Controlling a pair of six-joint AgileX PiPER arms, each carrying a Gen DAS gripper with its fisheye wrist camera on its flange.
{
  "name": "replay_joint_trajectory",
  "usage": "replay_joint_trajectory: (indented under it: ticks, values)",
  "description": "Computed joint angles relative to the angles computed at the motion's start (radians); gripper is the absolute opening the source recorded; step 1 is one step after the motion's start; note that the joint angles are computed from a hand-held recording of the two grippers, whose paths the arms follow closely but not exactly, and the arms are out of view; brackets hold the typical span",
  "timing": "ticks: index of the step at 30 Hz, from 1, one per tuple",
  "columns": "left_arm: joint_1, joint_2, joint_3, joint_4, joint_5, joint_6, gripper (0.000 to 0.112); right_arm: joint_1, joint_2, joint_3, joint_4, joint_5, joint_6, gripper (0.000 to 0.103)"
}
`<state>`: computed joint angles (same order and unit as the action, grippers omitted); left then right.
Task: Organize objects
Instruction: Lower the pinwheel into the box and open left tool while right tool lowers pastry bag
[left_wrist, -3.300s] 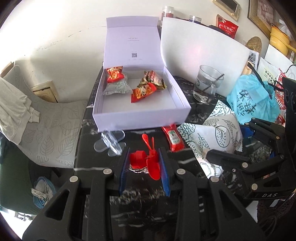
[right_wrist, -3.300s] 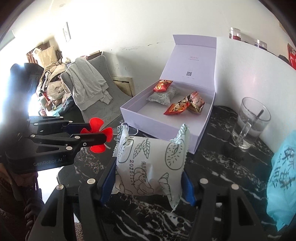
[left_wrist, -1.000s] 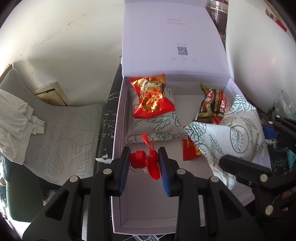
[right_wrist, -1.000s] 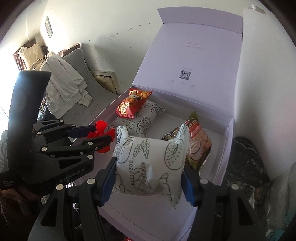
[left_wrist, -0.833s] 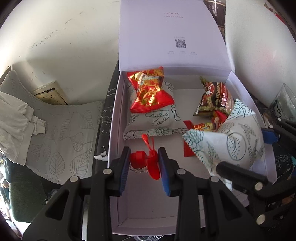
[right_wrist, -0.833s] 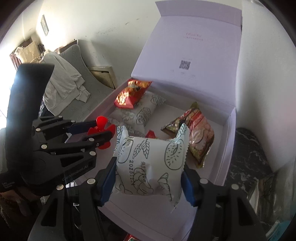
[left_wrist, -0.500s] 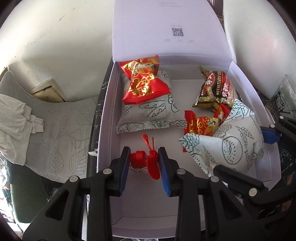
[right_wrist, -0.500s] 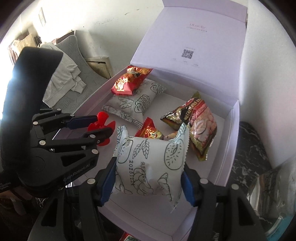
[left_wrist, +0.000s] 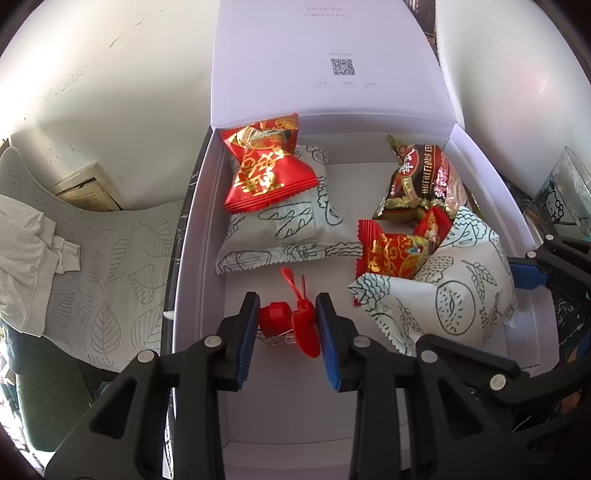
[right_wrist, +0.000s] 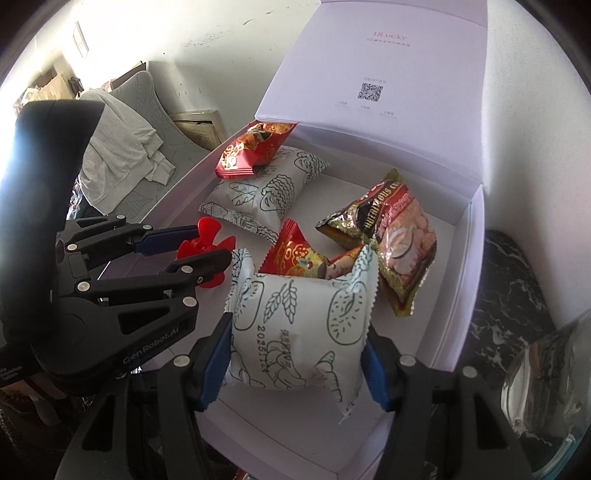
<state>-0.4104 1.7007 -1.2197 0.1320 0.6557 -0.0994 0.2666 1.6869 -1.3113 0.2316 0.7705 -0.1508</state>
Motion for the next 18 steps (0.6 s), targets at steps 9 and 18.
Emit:
replay_joint_trajectory:
  ticks: [9,18]
  values:
    - [0.024,-0.011,0.019,-0.070,-0.070,0.041,0.029,0.015,-0.059,0.070,-0.008,-0.148,0.024,0.064]
    - [0.009,-0.016,0.031,-0.022,-0.087,-0.007,0.030,-0.001,-0.004,0.009,0.004,-0.107,0.023,0.064]
